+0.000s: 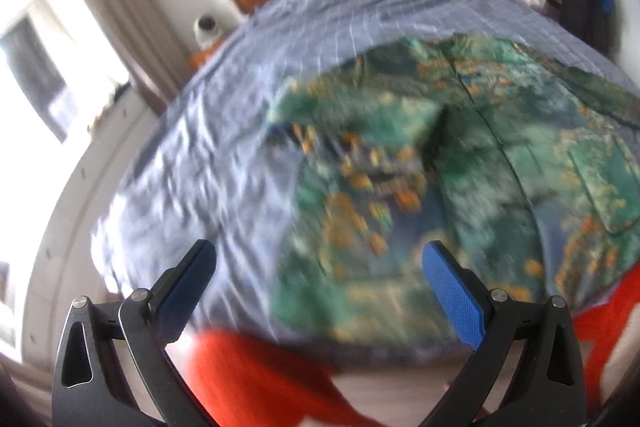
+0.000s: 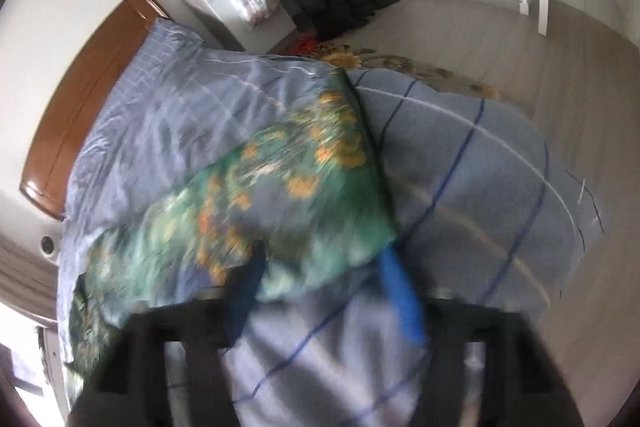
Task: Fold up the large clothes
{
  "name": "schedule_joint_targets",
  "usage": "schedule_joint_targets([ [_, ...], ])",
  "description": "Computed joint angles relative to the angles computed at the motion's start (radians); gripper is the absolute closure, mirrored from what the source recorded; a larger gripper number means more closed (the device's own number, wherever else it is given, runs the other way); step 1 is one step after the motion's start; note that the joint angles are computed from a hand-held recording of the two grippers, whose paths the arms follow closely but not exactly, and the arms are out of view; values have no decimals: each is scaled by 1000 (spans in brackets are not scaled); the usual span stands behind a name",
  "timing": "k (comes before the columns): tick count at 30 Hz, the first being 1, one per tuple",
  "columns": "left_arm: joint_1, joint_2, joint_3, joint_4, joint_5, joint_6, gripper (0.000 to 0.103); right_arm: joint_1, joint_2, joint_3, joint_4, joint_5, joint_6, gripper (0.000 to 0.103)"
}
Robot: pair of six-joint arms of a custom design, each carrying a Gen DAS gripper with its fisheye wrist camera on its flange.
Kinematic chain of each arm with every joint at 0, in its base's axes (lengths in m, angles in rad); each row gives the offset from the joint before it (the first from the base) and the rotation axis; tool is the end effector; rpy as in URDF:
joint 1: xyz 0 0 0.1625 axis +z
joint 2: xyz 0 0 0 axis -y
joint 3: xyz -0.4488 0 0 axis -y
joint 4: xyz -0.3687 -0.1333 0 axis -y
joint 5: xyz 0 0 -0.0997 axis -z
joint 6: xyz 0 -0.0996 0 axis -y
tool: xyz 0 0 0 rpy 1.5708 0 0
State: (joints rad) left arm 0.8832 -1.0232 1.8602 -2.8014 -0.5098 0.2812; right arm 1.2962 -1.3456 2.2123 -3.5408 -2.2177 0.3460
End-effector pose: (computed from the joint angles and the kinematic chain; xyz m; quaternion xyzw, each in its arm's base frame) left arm -0.2051 -0.5967 0.2652 0.3064 0.7947 -0.2653 0.4520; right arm -0.0528 -0.4576 0.3721 -0.4052 -0.7181 0.5063 0.2528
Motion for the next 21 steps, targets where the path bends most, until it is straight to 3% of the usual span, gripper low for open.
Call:
schedule_joint_targets([
  [3,31,101,-114,-131,-97,278,0,70,-13,84,-85,-49,19,36],
  [5,65,183,-223,-48,-175,373,0,123,5,120,-148,-54,13,36],
  [7,91,255,-314,45,-205,396,0,171,19,148,-180,-64,3,35],
  [10,121,399,-411,9,-155,532,0,261,82,159,-214,-100,-21,35],
  [12,138,505,-465,-119,-67,680,0,321,137,160,-232,-124,-36,35],
  [14,151,543,-516,-130,-36,676,3,364,182,156,-244,-135,-50,35],
  [15,157,531,-534,-73,-49,611,21,387,205,153,-249,-142,-63,35],
  [16,170,512,-559,26,-79,507,57,410,227,147,-251,-152,-78,35],
  [17,178,495,-582,130,-97,412,79,435,253,136,-254,-164,-105,35],
  [18,187,480,-615,217,-105,316,90,453,272,128,-260,-175,-129,35],
  [21,207,409,-678,277,-171,179,91,498,322,96,-266,-213,-201,35],
])
